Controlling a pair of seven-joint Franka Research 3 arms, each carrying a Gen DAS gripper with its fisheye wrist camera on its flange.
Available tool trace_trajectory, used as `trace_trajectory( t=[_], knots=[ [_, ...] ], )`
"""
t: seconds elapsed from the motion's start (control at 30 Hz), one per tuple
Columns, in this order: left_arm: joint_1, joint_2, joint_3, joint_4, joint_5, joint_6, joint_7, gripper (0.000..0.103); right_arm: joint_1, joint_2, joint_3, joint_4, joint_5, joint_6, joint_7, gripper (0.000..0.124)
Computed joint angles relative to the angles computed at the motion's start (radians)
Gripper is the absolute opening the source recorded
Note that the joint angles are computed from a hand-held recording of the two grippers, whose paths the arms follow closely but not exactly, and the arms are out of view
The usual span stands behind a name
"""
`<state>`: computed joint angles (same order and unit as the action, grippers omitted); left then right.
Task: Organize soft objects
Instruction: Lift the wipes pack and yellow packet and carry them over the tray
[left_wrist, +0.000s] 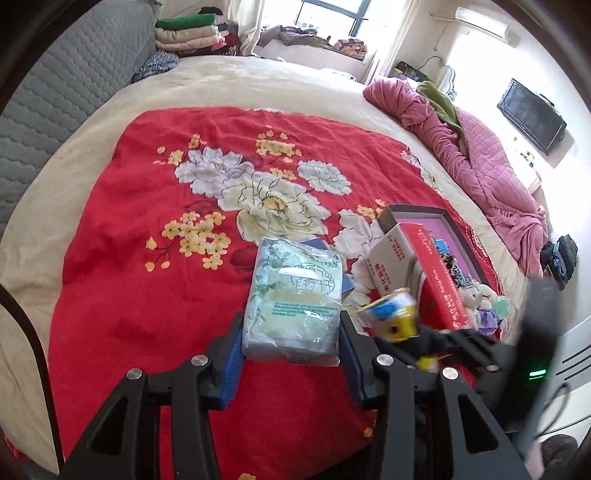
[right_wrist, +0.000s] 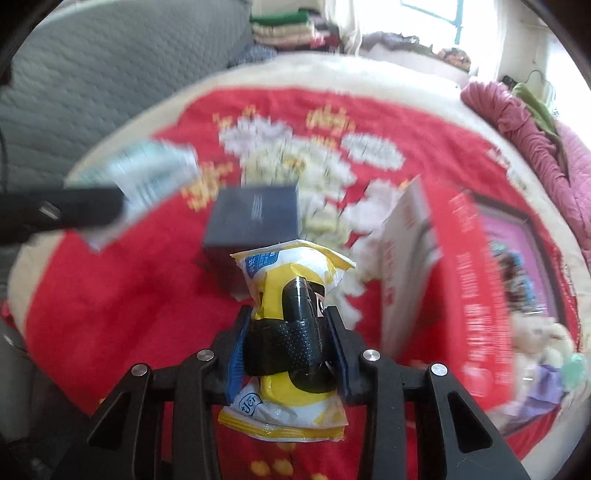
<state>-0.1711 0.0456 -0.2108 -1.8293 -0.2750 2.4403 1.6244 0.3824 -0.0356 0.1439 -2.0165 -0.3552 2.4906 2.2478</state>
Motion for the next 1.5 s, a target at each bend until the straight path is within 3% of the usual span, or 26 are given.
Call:
trace_trajectory(
  t=[0.33,0.7,0.83,1.13,1.5],
  knots=[
    [-0.072,0.021,-0.046,0.09,0.064,0.01,-0.05,0.046,-0.149,-0.297,0.023,-0.157,-0.028,-0.033,0.07,0.039],
    [-0.188,0.153,-0.111,0.282,0.181,-0.036,-0.132,0.046,-0.361,-0.585,0.045,-0.334,-0.013,-0.092,0.053,0.039],
    [-0.231,0.216,-0.126,0.354,0.223,-0.05,-0.156,0.046,-0.4,-0.651,0.03,-0.397,0.033,-0.064,0.037,0.039],
    [-0.311,0.355,-0.133,0.503,0.304,-0.104,-0.202,0.046,-0.464,-0.708,0.025,-0.466,0.122,-0.019,-0.02,0.039],
    [-0.376,0.482,-0.122,0.632,0.345,-0.179,-0.228,0.046,-0.502,-0.654,0.011,-0.482,0.188,0.02,-0.049,0.039]
  ],
)
